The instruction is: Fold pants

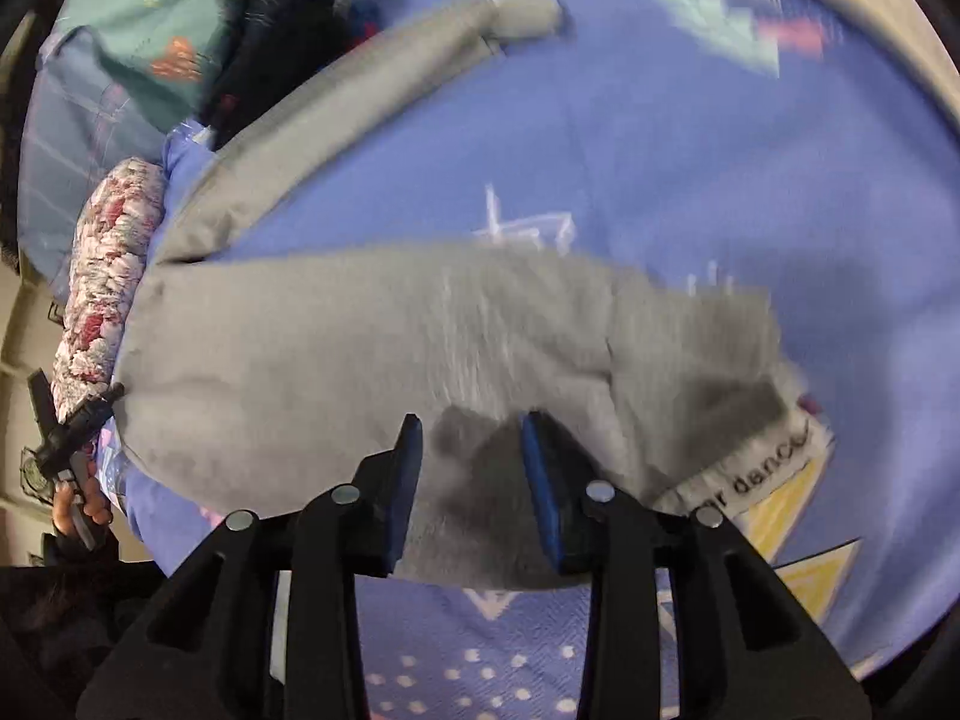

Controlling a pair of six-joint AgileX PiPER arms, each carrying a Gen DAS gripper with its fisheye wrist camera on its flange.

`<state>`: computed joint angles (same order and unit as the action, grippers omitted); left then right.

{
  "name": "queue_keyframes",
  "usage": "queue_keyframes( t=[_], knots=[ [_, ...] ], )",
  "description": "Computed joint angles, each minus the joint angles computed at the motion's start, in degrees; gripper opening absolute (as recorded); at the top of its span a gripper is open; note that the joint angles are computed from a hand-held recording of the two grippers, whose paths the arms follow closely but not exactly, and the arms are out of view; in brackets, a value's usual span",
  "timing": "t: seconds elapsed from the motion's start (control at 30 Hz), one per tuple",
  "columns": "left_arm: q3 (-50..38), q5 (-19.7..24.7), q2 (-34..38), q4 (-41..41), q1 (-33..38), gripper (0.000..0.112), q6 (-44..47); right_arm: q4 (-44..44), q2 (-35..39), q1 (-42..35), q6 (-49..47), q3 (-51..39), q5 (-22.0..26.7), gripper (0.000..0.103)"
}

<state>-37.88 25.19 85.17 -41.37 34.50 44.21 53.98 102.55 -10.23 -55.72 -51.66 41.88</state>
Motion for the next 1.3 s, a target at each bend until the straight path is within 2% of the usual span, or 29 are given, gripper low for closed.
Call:
queue_keyframes(
  t=[0.03,0.13,0.2,0.23,0.3,0.33,0.4,0.5,0.53,0.63,0.7,0.73,0.77,0.8,0.87,0.97,1.03,1.07,1.1,1.13,1.2,1.27,1.3],
  knots=[
    [-0.45,0.90,0.01,-1.28,0.96,0.072,2.70,-0.47,-1.36,-0.11,0.11,0.08,0.45,0.034],
    [-7.43,9.67,-0.68,-1.45,4.95,0.075,2.67,4.19,-6.46,-1.52,-5.20,-0.63,3.14,0.041],
    [-14.87,10.40,0.73,1.62,5.14,0.088,-1.45,5.12,-7.52,-0.26,-5.30,-3.35,3.14,0.055],
    [-18.50,10.36,2.52,3.13,4.42,0.090,-3.40,5.00,-7.50,0.81,-4.72,-4.72,2.47,0.057],
    [-29.31,13.42,8.97,7.87,3.26,0.092,-6.64,3.27,-4.79,4.05,-0.80,-9.45,1.95,0.058],
    [-35.04,13.02,13.37,10.11,1.92,0.092,-7.45,2.88,-3.44,4.90,0.15,-11.19,2.36,0.058],
    [-46.50,15.87,22.07,14.05,-0.48,0.092,-7.00,1.81,-0.51,7.67,2.38,-14.01,1.93,0.058],
    [-60.74,16.26,33.26,26.55,-5.65,0.090,-8.34,-0.39,3.18,10.46,5.78,-17.19,1.82,0.058],
    [-66.41,17.90,37.60,29.41,-6.56,0.090,-8.03,-1.16,4.20,11.08,6.89,-17.98,1.62,0.058],
    [-83.59,25.16,49.27,33.40,-8.35,0.084,-10.46,-3.25,6.43,12.04,9.83,-19.77,1.50,0.058],
    [-94.28,33.82,55.69,31.19,-8.38,0.062,-9.83,-4.54,7.67,12.15,11.25,-21.01,1.58,0.058],
    [-96.94,36.61,57.54,29.84,-8.49,0.054,-7.94,-5.30,8.27,12.20,12.18,-21.84,1.74,0.058],
    [-97.31,38.01,57.97,29.41,-8.73,0.045,-6.06,-5.72,8.72,12.24,12.75,-22.41,1.85,0.058],
    [-95.39,38.30,57.25,28.96,-9.08,0.042,-2.93,-6.27,9.34,12.40,13.50,-23.35,2.02,0.058],
    [-90.41,35.07,54.79,29.38,-9.34,0.043,-0.16,-7.08,10.72,12.62,14.39,-25.42,2.67,0.058],
    [-94.79,37.89,57.13,28.10,-7.94,0.050,-1.24,-7.66,13.16,13.66,15.24,-28.84,3.68,0.058],
    [-93.48,36.65,56.65,27.58,-7.72,0.047,-0.01,-7.40,14.77,14.85,15.38,-31.26,4.48,0.058],
    [-92.08,35.96,55.85,27.10,-7.63,0.037,0.60,-7.31,15.22,15.34,15.39,-32.09,4.79,0.058],
    [-92.09,36.88,55.59,26.31,-7.30,0.015,0.79,-7.00,15.70,15.99,15.17,-33.07,5.24,0.058],
    [-90.35,36.29,54.38,26.51,-7.19,0.010,0.69,-6.88,15.99,16.53,15.07,-33.81,5.62,0.058],
    [-82.82,32.90,49.36,24.33,-6.70,0.008,2.34,-6.46,16.37,17.36,14.46,-35.03,6.21,0.058],
    [-71.36,28.35,41.32,18.87,-5.38,0.008,7.46,-6.33,16.93,17.85,14.54,-36.59,7.08,0.058],
    [-65.63,27.85,36.72,16.79,-4.81,0.008,10.03,-5.95,17.47,17.99,14.61,-37.82,7.82,0.058]
  ],
)
